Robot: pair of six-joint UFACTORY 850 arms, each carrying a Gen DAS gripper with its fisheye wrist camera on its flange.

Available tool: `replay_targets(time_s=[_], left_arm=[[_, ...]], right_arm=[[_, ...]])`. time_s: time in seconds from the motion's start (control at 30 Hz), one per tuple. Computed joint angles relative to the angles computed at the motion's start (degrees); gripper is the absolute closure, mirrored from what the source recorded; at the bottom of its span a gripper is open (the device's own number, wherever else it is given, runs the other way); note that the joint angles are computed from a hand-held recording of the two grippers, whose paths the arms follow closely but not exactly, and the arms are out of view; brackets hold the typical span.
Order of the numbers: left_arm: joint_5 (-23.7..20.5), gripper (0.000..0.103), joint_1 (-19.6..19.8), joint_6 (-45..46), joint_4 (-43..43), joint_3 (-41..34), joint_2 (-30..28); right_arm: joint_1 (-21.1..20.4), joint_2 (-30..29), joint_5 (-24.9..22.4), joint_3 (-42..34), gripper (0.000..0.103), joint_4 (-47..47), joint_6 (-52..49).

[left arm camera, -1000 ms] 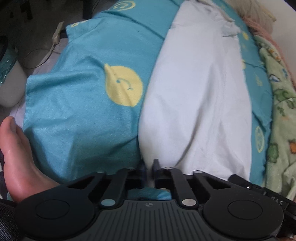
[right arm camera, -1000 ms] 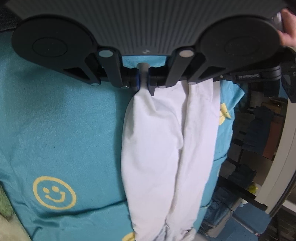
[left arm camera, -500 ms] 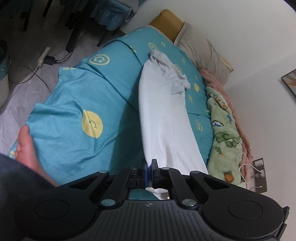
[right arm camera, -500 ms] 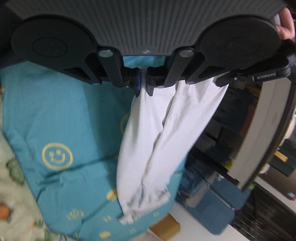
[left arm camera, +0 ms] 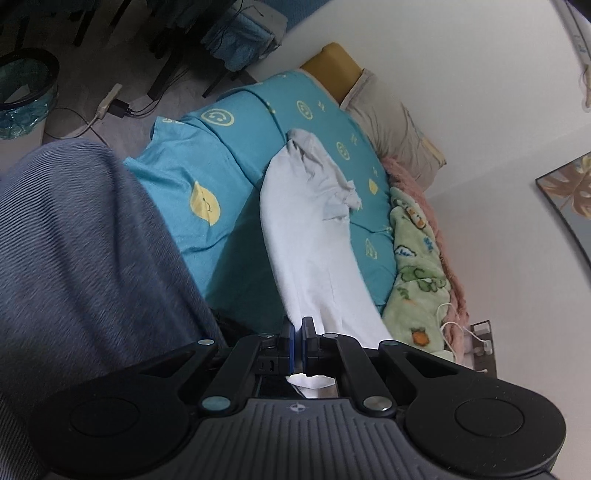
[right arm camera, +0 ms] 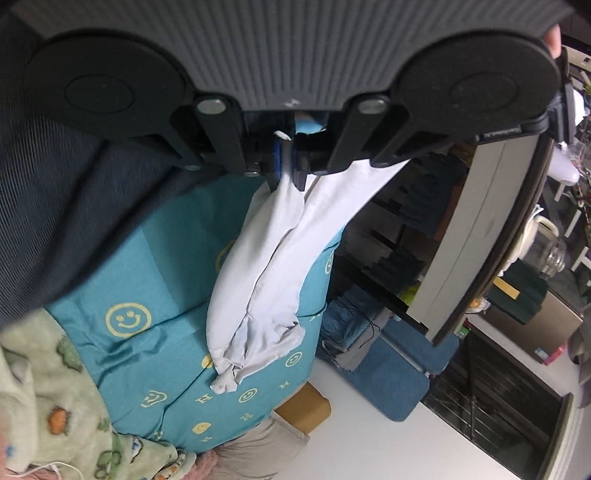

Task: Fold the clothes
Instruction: 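Grasp the shirt hem end with both grippers and lift it, then fold the held hem over toward the collar and release both grippers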

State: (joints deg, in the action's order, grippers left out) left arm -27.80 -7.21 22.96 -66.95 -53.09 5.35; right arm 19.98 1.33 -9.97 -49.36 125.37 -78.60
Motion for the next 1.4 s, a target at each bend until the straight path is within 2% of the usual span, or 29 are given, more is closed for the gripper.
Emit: replay_targets(time_s=[0.17,0.33,0.4,0.53,0.63,0.83,0.97,1.23,1.4], left_arm=[[0.1,0.100,0.2,1.2,-1.7,3.0,3.6],[1.3,0.100,-0.5,0.2,-1.0,1.7,2.1],[2.1,0.100,-1.2,-2.7,2.4,-0.4,0.2],[2.8,0.100,-2.4,-10.0,11.8,-7.1,-5.6],[3.3,0.099,-3.1,-12.2,16.0,-13.4,-11.0],[5.1,0.099,-5.1,-21.6,33.0,-29.9,-24.7],[3.6,0.099,-5.9,-27.7,42.7,-42.5,-35.0],[-4.3,0.099,-7.1,-36.5,56.3,-70.7,-56.8],[-11.9,0.099,-7.2,-39.8,61.1,-93.9,-73.1]], right_arm=[[1.4,2.8,0.9,2.5,0.094,13.1,-12.1],[0.9,2.1,2.0,2.1,0.094,8.4,-7.4],[0.0,0.8,1.6,1.2,0.094,3.8,-2.4],[-2.4,-3.1,0.4,-3.0,0.094,-14.9,15.8],[-4.0,-6.8,-0.2,-7.7,0.094,-29.3,29.0],[-7.1,-18.2,-2.5,-21.4,0.094,-44.2,40.6],[-8.9,-26.8,-3.4,-30.9,0.094,-50.6,46.3],[-11.2,-43.9,-6.5,-51.0,0.093,-75.0,69.5],[-11.7,-54.2,-10.2,-63.8,0.093,-86.1,78.6]])
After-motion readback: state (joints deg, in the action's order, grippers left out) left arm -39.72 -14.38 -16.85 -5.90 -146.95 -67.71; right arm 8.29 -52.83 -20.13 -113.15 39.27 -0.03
